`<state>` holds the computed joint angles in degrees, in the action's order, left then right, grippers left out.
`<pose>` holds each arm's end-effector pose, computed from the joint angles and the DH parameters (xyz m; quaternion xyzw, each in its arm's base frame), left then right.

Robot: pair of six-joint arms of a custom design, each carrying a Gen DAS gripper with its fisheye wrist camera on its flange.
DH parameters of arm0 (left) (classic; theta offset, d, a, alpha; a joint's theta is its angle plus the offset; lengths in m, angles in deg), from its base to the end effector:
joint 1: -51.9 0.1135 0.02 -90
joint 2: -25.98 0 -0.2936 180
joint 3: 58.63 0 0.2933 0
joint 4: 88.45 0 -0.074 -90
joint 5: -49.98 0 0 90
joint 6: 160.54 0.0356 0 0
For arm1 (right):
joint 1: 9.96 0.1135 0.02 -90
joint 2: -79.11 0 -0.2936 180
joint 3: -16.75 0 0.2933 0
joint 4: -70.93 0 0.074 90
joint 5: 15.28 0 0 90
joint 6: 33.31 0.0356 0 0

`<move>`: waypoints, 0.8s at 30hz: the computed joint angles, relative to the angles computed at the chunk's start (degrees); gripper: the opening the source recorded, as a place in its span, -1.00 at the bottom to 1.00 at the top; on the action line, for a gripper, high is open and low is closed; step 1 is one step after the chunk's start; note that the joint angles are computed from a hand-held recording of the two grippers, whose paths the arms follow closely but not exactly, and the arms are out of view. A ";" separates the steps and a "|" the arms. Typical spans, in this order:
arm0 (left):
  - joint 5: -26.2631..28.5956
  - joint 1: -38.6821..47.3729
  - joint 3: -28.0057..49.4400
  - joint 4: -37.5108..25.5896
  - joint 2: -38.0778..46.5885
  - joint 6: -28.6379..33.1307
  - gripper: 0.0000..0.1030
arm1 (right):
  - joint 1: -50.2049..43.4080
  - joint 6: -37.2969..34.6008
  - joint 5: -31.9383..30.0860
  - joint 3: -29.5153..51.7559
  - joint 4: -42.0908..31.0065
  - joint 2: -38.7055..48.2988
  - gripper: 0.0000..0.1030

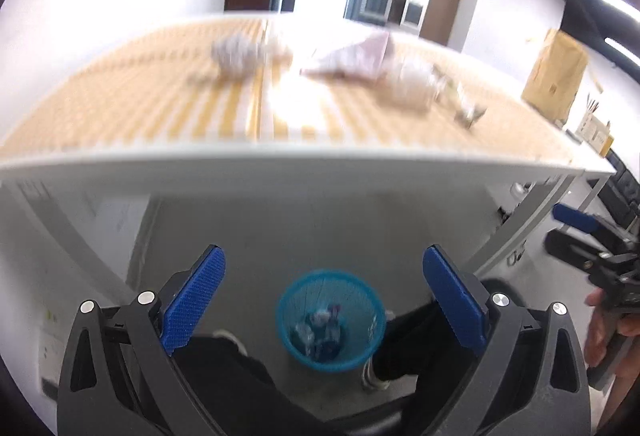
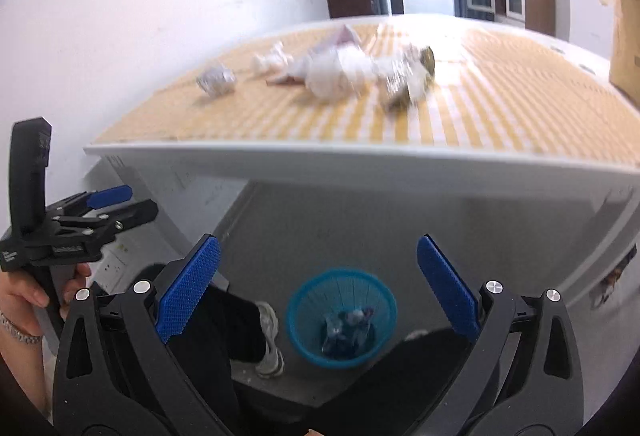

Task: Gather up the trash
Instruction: 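Raise both tools back up toward the trash on the table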

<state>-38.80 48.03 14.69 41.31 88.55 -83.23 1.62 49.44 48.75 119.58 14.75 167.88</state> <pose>0.2568 -0.0181 0.3591 -0.0650 0.9020 -0.0710 0.4208 0.3660 0.0909 0.4072 -0.2356 0.8637 0.2202 0.3874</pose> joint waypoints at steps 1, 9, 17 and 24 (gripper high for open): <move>0.30 0.44 0.85 -0.05 -0.05 0.16 0.89 | 0.15 0.09 -0.04 1.24 -0.25 0.53 0.83; 3.00 4.74 10.46 -0.85 6.05 -0.03 0.89 | 1.79 1.86 0.80 13.36 -1.02 7.13 0.83; 6.22 6.02 18.33 -0.83 12.15 0.26 0.89 | 4.15 1.27 2.79 26.30 -4.16 16.16 0.81; 5.84 6.54 26.18 -2.47 19.11 2.42 0.89 | 5.42 0.61 3.64 43.86 -10.76 28.11 0.68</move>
<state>-32.95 54.57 40.88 38.84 107.66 -80.80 7.04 50.04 52.39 163.44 3.99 195.99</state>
